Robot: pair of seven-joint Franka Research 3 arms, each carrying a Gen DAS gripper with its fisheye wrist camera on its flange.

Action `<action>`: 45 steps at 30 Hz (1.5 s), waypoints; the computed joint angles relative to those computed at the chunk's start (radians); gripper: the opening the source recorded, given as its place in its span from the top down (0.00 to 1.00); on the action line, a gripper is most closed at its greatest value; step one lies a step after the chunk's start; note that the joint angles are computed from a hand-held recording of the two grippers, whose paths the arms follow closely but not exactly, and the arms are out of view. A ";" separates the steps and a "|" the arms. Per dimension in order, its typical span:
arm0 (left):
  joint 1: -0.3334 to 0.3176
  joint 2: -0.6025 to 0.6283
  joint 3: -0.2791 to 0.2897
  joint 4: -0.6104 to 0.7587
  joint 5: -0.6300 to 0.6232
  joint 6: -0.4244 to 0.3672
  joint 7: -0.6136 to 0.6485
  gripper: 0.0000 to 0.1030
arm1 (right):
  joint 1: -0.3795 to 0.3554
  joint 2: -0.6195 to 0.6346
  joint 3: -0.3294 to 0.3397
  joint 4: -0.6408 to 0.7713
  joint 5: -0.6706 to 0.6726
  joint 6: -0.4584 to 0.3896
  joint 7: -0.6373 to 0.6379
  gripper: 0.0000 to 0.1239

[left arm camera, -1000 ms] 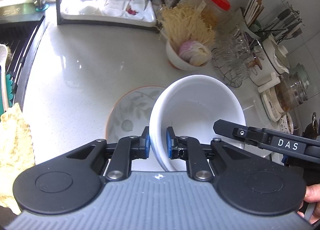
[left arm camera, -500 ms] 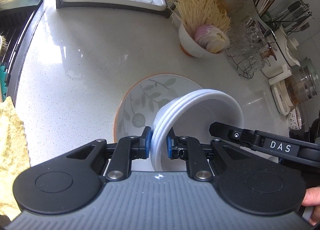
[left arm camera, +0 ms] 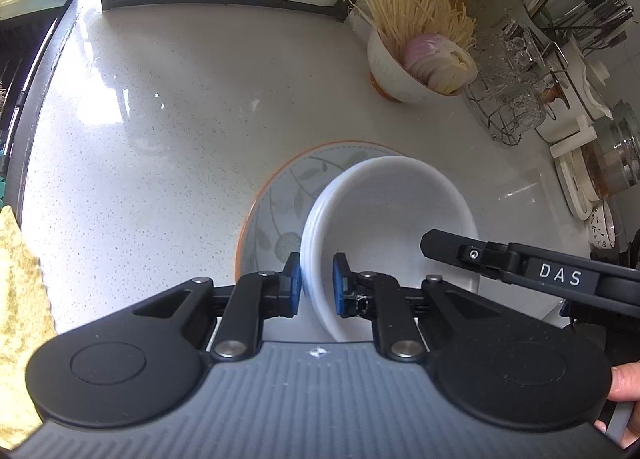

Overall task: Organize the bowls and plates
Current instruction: 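Lower the bowl stack onto the leaf-pattern plates and open both grippers, then withdraw both open grippers up and away from the stack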

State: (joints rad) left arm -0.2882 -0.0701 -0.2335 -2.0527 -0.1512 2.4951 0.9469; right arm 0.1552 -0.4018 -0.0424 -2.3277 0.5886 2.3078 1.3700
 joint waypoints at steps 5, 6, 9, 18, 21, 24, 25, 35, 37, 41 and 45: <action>0.002 -0.018 0.006 -0.019 -0.013 0.019 -0.001 0.83 | 0.004 0.001 0.004 -0.002 0.002 0.013 0.008 0.81; 0.002 -0.021 0.007 -0.020 -0.017 0.018 0.000 0.83 | 0.003 0.000 0.005 -0.002 0.002 0.013 0.014 0.81; 0.001 -0.038 0.010 -0.024 -0.020 0.013 0.008 0.77 | -0.003 -0.010 0.006 -0.003 -0.006 0.013 0.036 0.75; -0.003 -0.079 0.003 -0.025 0.036 -0.017 -0.013 0.76 | -0.004 -0.056 -0.001 -0.011 -0.023 0.002 0.033 0.60; -0.004 -0.101 -0.004 -0.028 0.083 -0.014 -0.059 0.76 | -0.005 -0.072 -0.007 -0.012 -0.030 0.003 0.010 0.60; -0.007 -0.118 -0.009 -0.029 0.113 -0.012 -0.104 0.76 | -0.002 -0.084 -0.017 -0.008 -0.027 -0.004 -0.020 0.60; -0.009 -0.122 -0.011 -0.026 0.123 -0.014 -0.118 0.76 | -0.002 -0.090 -0.020 -0.008 -0.026 -0.005 -0.033 0.60; -0.026 -0.166 -0.068 0.027 0.319 -0.096 -0.297 0.76 | -0.017 -0.156 -0.047 -0.002 -0.023 -0.035 -0.149 0.60; -0.034 -0.182 -0.080 0.031 0.347 -0.111 -0.336 0.76 | -0.025 -0.177 -0.051 -0.009 -0.027 -0.038 -0.166 0.60; -0.051 -0.217 -0.101 0.025 0.388 -0.138 -0.412 0.76 | -0.034 -0.233 -0.064 -0.037 -0.027 -0.050 -0.210 0.60; -0.068 -0.243 -0.120 0.024 0.422 -0.166 -0.467 0.76 | -0.037 -0.290 -0.077 -0.067 -0.021 -0.063 -0.254 0.60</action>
State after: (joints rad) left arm -0.3557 -0.3135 -0.3531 -2.0284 0.2706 2.3286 0.4801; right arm 0.1182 -0.6919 -0.1194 -2.3942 0.5676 2.2451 1.1158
